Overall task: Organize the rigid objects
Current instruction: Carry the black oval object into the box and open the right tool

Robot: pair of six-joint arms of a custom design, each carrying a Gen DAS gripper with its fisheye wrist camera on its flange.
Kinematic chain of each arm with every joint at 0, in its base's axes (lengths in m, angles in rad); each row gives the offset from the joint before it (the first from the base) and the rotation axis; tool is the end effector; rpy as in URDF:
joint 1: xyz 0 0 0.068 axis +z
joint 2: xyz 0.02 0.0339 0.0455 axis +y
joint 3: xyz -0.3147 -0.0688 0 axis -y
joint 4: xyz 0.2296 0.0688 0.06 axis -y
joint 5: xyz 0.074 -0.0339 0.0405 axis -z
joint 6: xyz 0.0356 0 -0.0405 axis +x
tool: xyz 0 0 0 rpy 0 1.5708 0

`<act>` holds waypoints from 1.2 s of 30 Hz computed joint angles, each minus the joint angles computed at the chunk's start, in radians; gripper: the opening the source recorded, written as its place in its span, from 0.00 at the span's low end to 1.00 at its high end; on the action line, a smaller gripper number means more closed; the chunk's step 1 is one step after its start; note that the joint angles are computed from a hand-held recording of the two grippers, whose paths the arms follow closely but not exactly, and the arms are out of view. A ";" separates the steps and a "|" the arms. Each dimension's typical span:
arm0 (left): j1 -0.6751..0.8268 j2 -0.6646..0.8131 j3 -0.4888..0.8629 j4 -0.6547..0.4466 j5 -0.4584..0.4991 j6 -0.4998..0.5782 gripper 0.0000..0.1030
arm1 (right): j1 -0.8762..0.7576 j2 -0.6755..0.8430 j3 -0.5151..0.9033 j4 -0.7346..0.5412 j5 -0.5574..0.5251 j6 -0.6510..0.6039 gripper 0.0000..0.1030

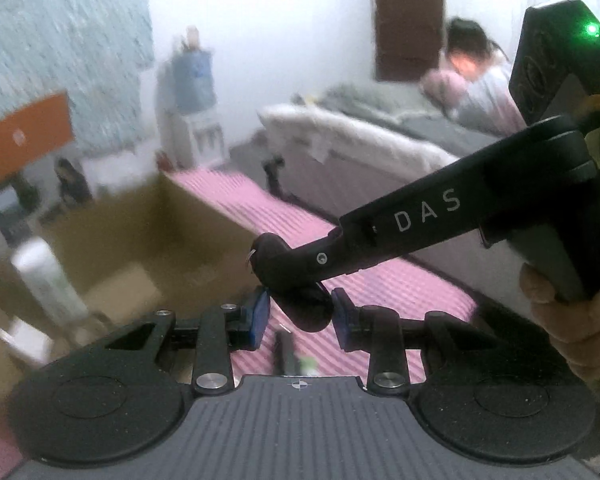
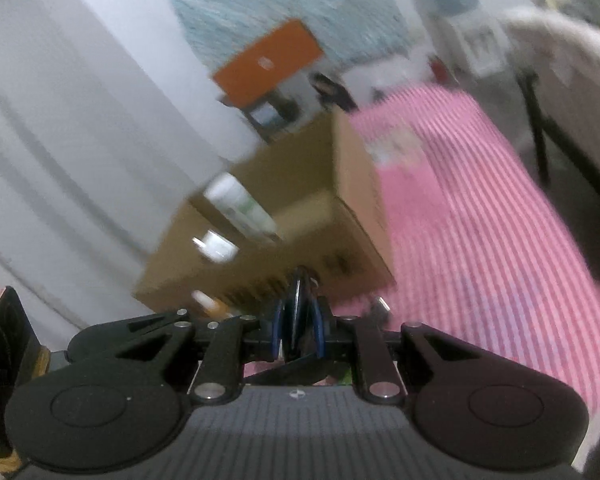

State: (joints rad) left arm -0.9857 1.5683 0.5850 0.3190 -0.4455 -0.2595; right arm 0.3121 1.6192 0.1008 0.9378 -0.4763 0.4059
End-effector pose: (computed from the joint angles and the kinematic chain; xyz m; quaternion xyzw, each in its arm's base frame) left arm 0.1674 -0.2249 0.2049 0.2210 0.8540 -0.0877 0.4628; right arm 0.1810 0.0756 0.1437 -0.0719 0.8594 0.3566 0.3593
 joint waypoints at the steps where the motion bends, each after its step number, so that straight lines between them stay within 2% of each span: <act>1: 0.014 -0.026 0.008 -0.024 -0.007 0.012 0.31 | 0.020 -0.055 0.034 -0.063 0.011 -0.009 0.17; 4: 0.090 -0.092 0.038 -0.086 0.011 0.054 0.31 | 0.065 -0.124 0.145 -0.191 0.021 -0.037 0.17; 7: 0.200 -0.097 0.102 -0.153 0.075 0.092 0.32 | 0.102 -0.105 0.289 -0.291 0.022 -0.068 0.17; 10: 0.328 -0.044 0.181 -0.213 0.183 0.098 0.32 | 0.123 -0.016 0.456 -0.392 0.006 -0.083 0.17; 14: 0.495 0.077 0.304 -0.302 0.345 0.094 0.31 | 0.115 0.162 0.734 -0.599 -0.047 -0.107 0.17; 19: 0.609 0.218 0.436 -0.403 0.439 0.106 0.31 | 0.099 0.418 1.074 -0.859 -0.099 -0.120 0.17; 28: 0.649 0.384 0.583 -0.518 0.427 0.120 0.31 | 0.090 0.703 1.450 -1.142 -0.113 -0.167 0.17; 36: 0.659 0.419 0.618 -0.557 0.413 0.108 0.36 | 0.118 0.789 1.596 -1.248 -0.064 -0.217 0.17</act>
State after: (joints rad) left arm -0.3265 1.9877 1.2031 -0.2381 -0.0330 -0.1518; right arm 0.4305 2.4086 1.6963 -0.3098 -0.5402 0.1889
